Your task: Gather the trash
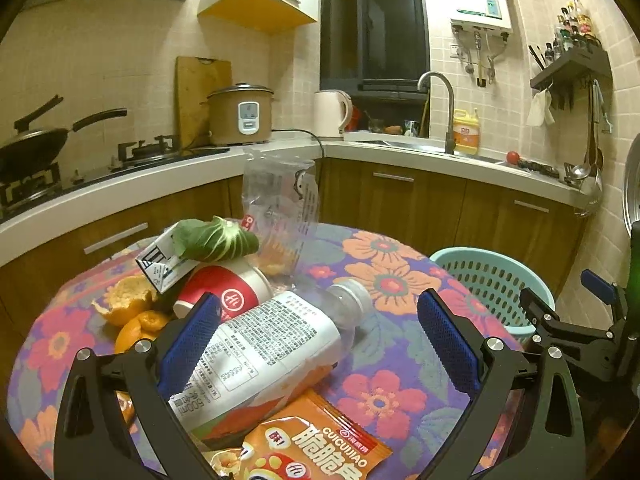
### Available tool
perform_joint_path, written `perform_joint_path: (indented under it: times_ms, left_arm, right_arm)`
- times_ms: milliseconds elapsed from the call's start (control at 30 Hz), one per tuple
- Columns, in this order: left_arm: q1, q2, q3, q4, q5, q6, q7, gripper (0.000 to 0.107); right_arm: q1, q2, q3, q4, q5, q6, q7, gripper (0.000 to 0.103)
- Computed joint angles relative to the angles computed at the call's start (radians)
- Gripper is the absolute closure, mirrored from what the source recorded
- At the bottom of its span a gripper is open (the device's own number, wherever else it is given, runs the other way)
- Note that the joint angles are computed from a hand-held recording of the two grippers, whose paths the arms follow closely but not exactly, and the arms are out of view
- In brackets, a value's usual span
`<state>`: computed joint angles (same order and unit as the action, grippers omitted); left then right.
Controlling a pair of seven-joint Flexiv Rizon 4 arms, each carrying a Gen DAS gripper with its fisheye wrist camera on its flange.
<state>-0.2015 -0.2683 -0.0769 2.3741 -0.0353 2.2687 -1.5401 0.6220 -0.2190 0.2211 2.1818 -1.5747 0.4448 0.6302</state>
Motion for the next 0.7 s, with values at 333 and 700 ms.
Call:
perform_joint_path:
  times_ms: [333, 700]
  left_arm:
    - [-0.002, 0.005, 0.0, 0.001, -0.009, -0.015, -0.003, 0.011]
    - [-0.006, 0.002, 0.005, 0.0, -0.016, -0.017, -0.001, 0.011]
  right_arm:
    - [0.001, 0.002, 0.001, -0.001, -0.011, 0.007, -0.01, 0.007]
    - [-0.001, -0.002, -0.001, -0.003, -0.014, 0.017, -0.012, 0.007]
